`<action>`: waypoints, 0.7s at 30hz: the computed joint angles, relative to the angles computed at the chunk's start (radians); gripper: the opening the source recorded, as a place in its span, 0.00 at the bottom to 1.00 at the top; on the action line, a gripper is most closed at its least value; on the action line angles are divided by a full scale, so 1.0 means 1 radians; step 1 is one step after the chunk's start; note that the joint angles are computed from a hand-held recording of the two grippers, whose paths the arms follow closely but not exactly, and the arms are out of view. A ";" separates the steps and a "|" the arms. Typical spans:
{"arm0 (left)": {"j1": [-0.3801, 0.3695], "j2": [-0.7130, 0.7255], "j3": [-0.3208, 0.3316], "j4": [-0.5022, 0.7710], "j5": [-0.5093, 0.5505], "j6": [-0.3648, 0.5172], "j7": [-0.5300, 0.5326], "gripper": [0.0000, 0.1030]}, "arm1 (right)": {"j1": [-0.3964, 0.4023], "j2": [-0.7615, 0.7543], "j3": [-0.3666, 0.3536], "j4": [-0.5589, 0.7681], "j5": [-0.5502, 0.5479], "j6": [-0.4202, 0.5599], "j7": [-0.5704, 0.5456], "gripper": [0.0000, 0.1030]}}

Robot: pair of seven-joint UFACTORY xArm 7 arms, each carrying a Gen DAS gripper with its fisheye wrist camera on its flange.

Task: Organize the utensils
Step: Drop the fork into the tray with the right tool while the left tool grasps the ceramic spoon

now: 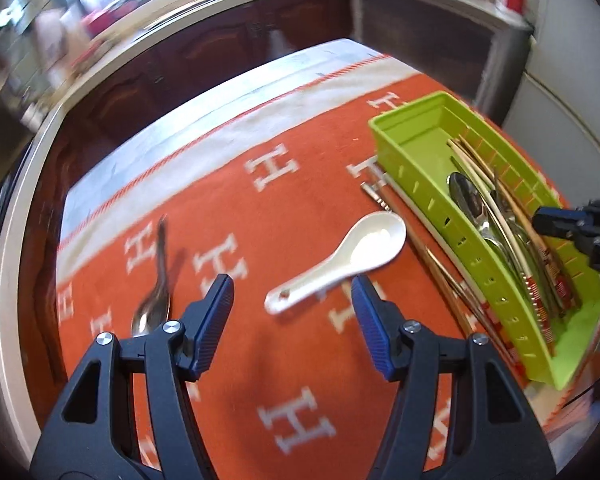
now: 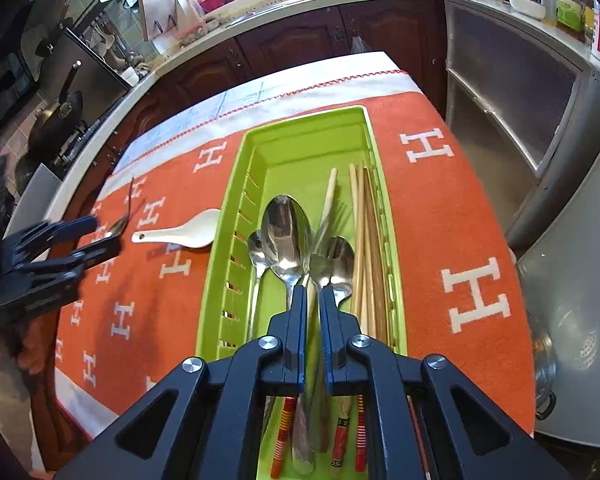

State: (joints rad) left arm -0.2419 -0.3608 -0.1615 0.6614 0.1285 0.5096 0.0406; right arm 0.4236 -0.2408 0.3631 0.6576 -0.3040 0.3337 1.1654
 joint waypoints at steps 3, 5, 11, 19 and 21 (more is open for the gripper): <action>-0.021 0.115 0.002 0.071 0.005 -0.015 0.071 0.57 | -0.007 0.000 0.001 -0.004 -0.004 -0.036 0.014 0.07; -0.032 0.180 0.005 0.114 -0.007 -0.007 0.102 0.57 | -0.008 -0.003 -0.004 -0.010 0.003 -0.056 0.010 0.07; -0.032 0.335 0.014 0.210 -0.010 -0.001 0.108 0.57 | -0.019 0.005 -0.005 -0.014 0.013 -0.085 -0.002 0.07; -0.035 0.297 0.028 0.149 -0.117 -0.043 0.230 0.36 | -0.005 0.034 -0.022 -0.007 0.044 -0.099 -0.061 0.07; -0.040 0.279 0.030 0.132 -0.155 -0.032 0.261 0.19 | 0.000 0.051 -0.025 0.005 0.050 -0.098 -0.078 0.07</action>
